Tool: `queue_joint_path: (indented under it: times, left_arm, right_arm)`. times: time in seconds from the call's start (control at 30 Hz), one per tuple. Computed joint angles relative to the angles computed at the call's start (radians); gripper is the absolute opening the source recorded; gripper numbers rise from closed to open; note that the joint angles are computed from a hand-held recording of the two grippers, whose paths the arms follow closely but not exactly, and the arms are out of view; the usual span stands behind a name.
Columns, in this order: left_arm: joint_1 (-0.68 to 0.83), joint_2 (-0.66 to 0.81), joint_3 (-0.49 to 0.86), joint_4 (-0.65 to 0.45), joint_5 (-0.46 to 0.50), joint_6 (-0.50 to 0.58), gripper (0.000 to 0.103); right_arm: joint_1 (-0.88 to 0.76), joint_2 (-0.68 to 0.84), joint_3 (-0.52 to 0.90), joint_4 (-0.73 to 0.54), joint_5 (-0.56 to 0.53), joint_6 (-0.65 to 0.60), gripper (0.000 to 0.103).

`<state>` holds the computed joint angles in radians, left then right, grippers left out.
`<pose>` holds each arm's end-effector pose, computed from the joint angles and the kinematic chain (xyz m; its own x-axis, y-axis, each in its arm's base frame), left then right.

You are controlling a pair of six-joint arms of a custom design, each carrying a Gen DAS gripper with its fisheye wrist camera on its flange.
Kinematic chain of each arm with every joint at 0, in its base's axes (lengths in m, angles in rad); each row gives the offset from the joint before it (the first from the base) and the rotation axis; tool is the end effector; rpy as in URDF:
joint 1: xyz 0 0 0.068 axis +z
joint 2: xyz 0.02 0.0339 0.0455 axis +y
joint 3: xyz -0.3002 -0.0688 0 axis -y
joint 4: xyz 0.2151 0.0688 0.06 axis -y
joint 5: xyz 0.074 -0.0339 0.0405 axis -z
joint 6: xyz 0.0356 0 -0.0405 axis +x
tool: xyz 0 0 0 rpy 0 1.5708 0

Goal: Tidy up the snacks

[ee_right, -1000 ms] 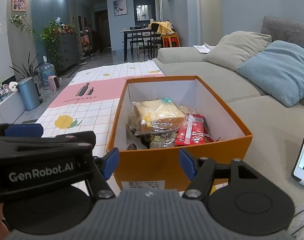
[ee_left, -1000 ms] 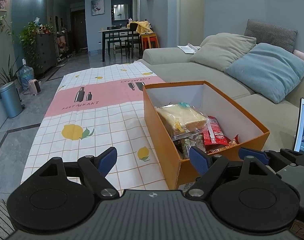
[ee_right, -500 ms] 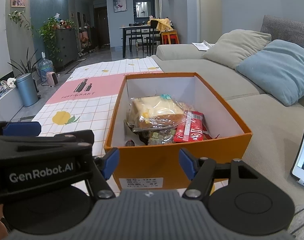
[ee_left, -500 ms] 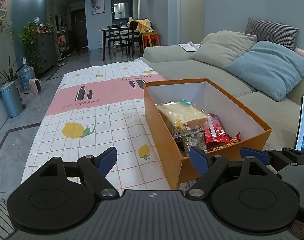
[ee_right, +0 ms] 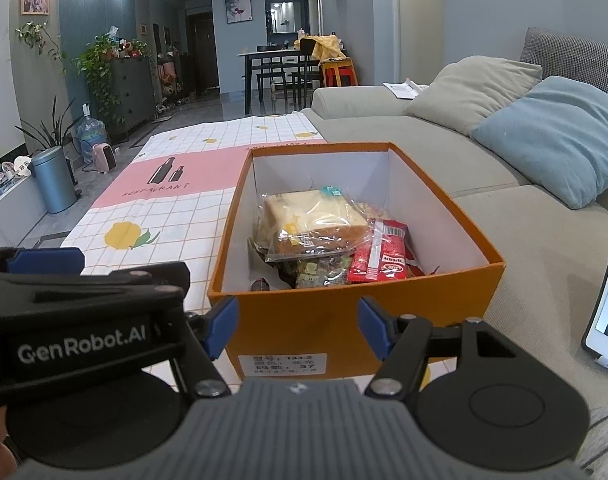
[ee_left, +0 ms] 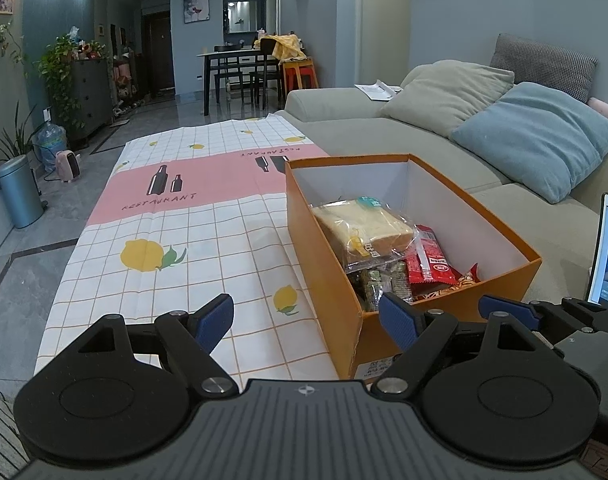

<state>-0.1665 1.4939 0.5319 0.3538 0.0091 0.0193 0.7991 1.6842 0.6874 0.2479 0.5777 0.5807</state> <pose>0.2555 -0.0433 0.2080 -0.5600 0.1137 -0.8206 0.1839 0.9829 0.0106 0.2212 0.1995 0.1930 -0.5733 0.0698 -0.8163 -0.0083 0.9958 0.0910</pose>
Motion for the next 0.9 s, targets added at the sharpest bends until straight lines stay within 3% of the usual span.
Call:
queue_joint_path:
  times: [0.9]
  left_arm:
    - [0.007,0.022,0.017,-0.003,0.035,-0.006,0.099]
  right_arm:
    - [0.006,0.007,-0.006,0.011,-0.003,0.013,0.065]
